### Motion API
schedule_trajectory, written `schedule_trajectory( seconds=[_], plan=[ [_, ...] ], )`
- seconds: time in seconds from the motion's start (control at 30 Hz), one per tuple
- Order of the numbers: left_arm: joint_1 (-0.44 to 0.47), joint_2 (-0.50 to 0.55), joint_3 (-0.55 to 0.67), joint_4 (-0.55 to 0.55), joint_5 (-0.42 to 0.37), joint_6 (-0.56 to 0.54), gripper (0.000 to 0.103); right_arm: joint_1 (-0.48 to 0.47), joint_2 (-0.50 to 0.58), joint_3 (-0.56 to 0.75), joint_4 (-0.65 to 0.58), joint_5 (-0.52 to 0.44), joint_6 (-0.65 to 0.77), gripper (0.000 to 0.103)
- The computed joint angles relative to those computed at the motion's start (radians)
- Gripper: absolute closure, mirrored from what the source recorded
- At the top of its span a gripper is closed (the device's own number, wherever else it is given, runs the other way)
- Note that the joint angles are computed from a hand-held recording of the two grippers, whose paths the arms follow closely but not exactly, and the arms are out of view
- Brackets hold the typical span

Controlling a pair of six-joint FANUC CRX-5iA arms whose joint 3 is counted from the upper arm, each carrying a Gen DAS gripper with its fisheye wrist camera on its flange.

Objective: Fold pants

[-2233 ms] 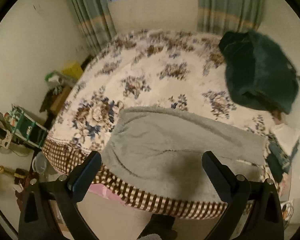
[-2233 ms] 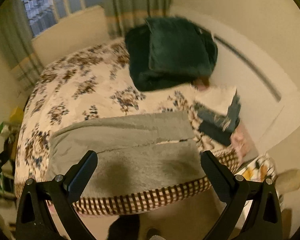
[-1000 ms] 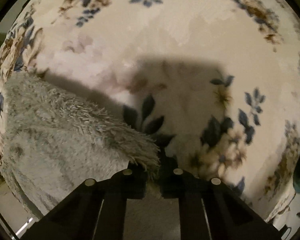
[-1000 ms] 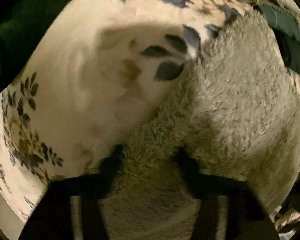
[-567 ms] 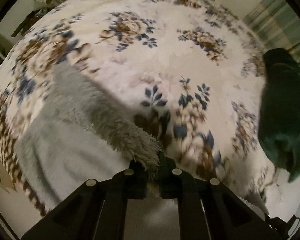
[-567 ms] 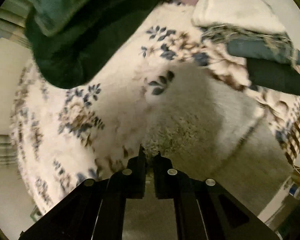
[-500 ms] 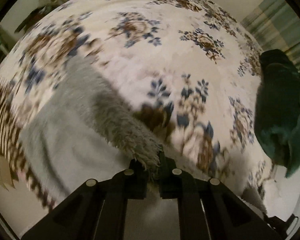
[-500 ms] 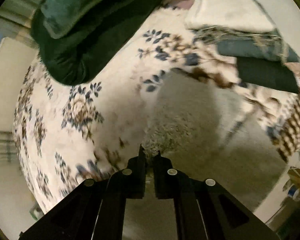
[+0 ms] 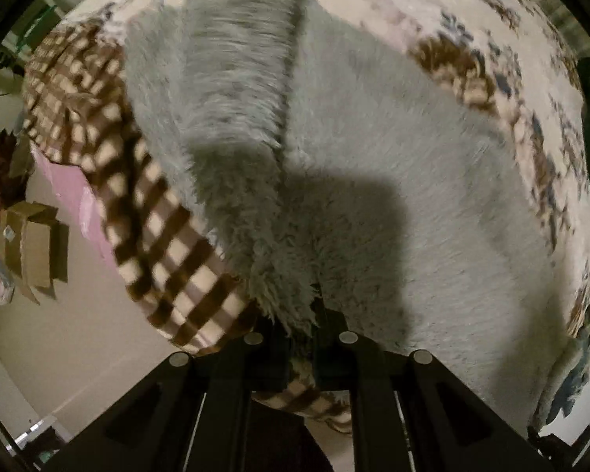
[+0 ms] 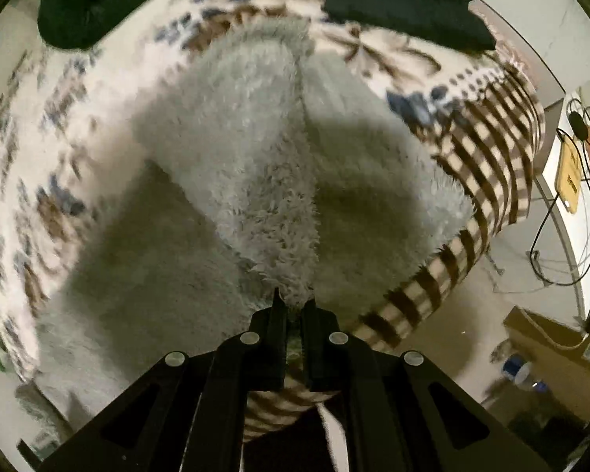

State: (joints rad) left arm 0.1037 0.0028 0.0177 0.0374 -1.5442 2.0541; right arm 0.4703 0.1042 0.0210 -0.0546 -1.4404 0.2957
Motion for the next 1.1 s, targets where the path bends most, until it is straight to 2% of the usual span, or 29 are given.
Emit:
schedule_trajectory(
  seconds=[0.1, 0.13, 0.2, 0.23, 0.27, 0.3, 0.33, 0.37, 0.4, 0.43, 0.47, 0.53, 0.63, 0.67, 0.7, 0.73, 0.77, 0.83, 0.93, 1.0, 1.03, 1.07, 1.1],
  plan=[
    [-0.011, -0.012, -0.005, -0.011, 0.026, 0.03, 0.093, -0.004, 0.004, -0.028, -0.032, 0.0, 0.048, 0.097],
    [-0.014, -0.017, -0.001, -0.011, 0.031, 0.032, 0.093, -0.007, 0.001, -0.037, -0.041, 0.002, 0.066, 0.094],
    [-0.024, -0.025, 0.024, -0.013, 0.038, 0.041, 0.091, -0.018, -0.019, -0.046, -0.068, 0.0, 0.096, 0.077],
    [-0.027, -0.031, 0.036, -0.012, 0.039, 0.046, 0.088, -0.018, -0.031, -0.049, -0.068, 0.003, 0.096, 0.062],
    [-0.033, -0.035, 0.048, -0.016, 0.043, 0.049, 0.077, -0.013, -0.063, -0.062, -0.06, 0.017, 0.092, 0.05],
    [-0.046, -0.033, 0.069, -0.028, 0.047, 0.045, 0.055, -0.002, -0.084, -0.063, -0.035, 0.017, 0.08, 0.045],
    [-0.062, -0.031, 0.086, -0.047, 0.05, 0.036, 0.042, 0.009, -0.094, -0.061, -0.007, 0.011, 0.073, 0.037],
    [-0.085, -0.023, 0.115, -0.079, 0.049, 0.034, 0.019, 0.024, -0.108, -0.065, 0.032, 0.01, 0.069, 0.027],
    [-0.096, -0.026, 0.121, -0.1, 0.058, 0.03, 0.016, 0.039, -0.118, -0.068, 0.078, 0.021, 0.077, 0.02],
    [-0.11, -0.025, 0.131, -0.124, 0.063, 0.025, 0.016, 0.045, -0.111, -0.062, 0.105, 0.027, 0.1, 0.007],
    [-0.123, -0.011, 0.148, -0.139, 0.055, 0.02, 0.016, 0.038, -0.083, -0.033, 0.121, 0.022, 0.134, 0.003],
    [-0.115, -0.008, 0.137, -0.132, 0.064, -0.002, 0.016, 0.039, -0.024, -0.012, 0.185, 0.048, 0.21, 0.003],
    [-0.132, 0.028, 0.155, -0.128, 0.061, -0.007, 0.016, 0.019, 0.137, 0.095, 0.235, 0.019, 0.351, 0.004],
    [-0.141, 0.033, 0.161, -0.133, 0.056, -0.005, 0.016, 0.015, 0.194, 0.143, 0.251, -0.019, 0.383, 0.014],
    [-0.149, 0.042, 0.17, -0.133, 0.055, -0.008, 0.016, 0.014, 0.234, 0.171, 0.265, -0.054, 0.398, 0.033],
    [-0.154, 0.047, 0.175, -0.129, 0.058, -0.018, 0.016, 0.003, 0.242, 0.176, 0.263, -0.062, 0.399, 0.09],
    [-0.162, 0.051, 0.182, -0.131, 0.058, -0.022, 0.016, -0.005, 0.233, 0.169, 0.267, -0.064, 0.361, 0.097],
    [-0.171, 0.058, 0.187, -0.129, 0.064, -0.033, 0.016, -0.022, 0.13, 0.075, 0.294, -0.004, 0.192, 0.097],
    [-0.178, 0.068, 0.186, -0.119, 0.061, -0.045, 0.016, -0.078, -0.021, -0.043, 0.293, -0.017, 0.031, 0.097],
    [-0.184, 0.077, 0.186, -0.115, 0.053, -0.05, 0.016, -0.149, -0.109, -0.118, 0.196, 0.031, 0.003, 0.082],
    [-0.185, 0.078, 0.183, -0.11, 0.051, -0.053, 0.016, -0.193, -0.127, -0.131, 0.128, 0.032, 0.021, 0.058],
    [-0.187, 0.075, 0.179, -0.107, 0.052, -0.057, 0.016, -0.219, -0.141, -0.145, 0.089, 0.022, 0.02, 0.05],
    [-0.192, 0.075, 0.182, -0.115, 0.048, -0.059, 0.016, -0.23, -0.173, -0.174, 0.081, 0.038, -0.009, 0.05]
  ],
)
